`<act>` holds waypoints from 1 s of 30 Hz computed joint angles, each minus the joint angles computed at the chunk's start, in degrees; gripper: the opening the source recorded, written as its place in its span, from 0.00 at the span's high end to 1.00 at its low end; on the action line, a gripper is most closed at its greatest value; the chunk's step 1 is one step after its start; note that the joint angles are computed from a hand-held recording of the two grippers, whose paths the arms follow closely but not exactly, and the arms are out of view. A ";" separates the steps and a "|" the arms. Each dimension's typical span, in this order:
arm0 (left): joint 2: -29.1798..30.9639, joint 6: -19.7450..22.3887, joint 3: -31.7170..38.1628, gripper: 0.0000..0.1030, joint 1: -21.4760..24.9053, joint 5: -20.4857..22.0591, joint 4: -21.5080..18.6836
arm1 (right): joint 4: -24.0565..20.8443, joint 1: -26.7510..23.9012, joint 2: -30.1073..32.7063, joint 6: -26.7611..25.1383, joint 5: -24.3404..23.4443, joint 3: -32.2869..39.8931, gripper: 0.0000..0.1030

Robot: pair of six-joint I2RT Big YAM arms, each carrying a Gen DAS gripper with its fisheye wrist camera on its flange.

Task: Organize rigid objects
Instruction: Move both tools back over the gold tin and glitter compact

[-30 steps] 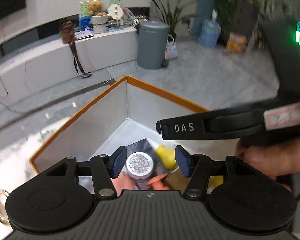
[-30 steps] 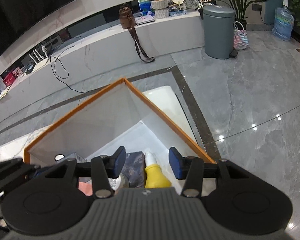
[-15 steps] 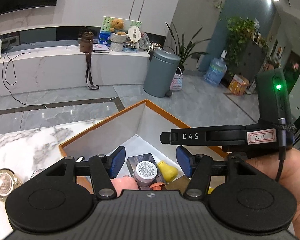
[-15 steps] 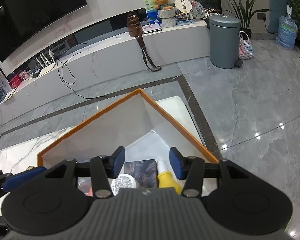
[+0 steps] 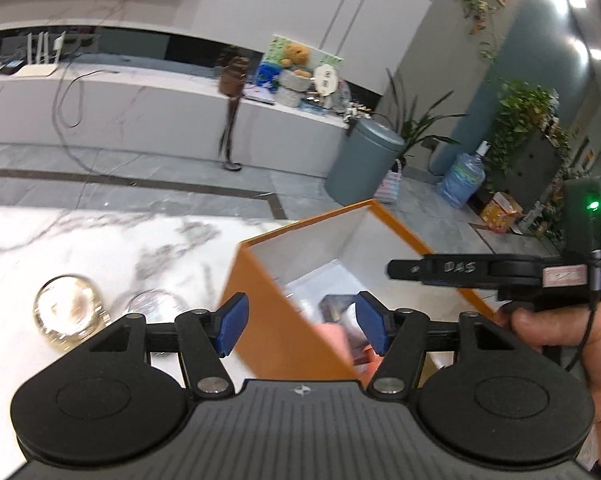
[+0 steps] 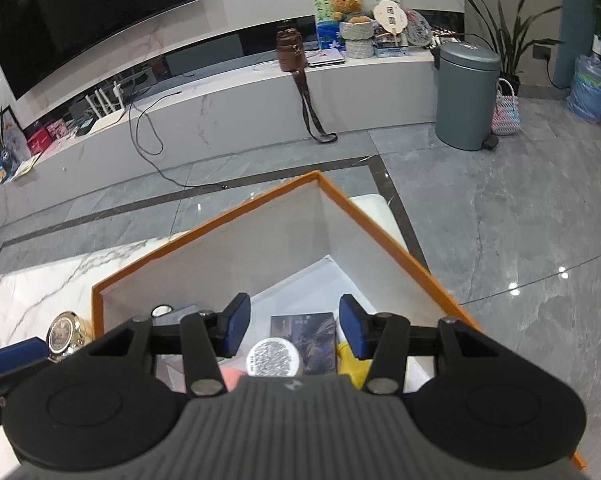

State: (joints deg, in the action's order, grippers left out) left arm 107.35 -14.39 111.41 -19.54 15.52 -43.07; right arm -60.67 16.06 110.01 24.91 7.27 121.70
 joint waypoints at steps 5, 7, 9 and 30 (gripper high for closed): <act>-3.02 2.01 -6.30 0.30 1.52 -1.55 2.34 | -1.14 1.39 1.15 -2.79 1.71 1.84 0.52; -4.11 2.57 -8.94 0.30 2.19 -2.11 3.06 | -1.36 2.09 1.31 -3.98 2.04 2.08 0.52; -5.53 2.03 -12.03 0.30 3.03 -2.11 3.92 | -1.33 2.78 1.38 -5.04 2.01 2.26 0.52; -11.12 1.56 -25.98 0.29 7.80 -6.02 8.41 | 4.59 13.45 0.13 -17.30 -0.63 -1.17 0.48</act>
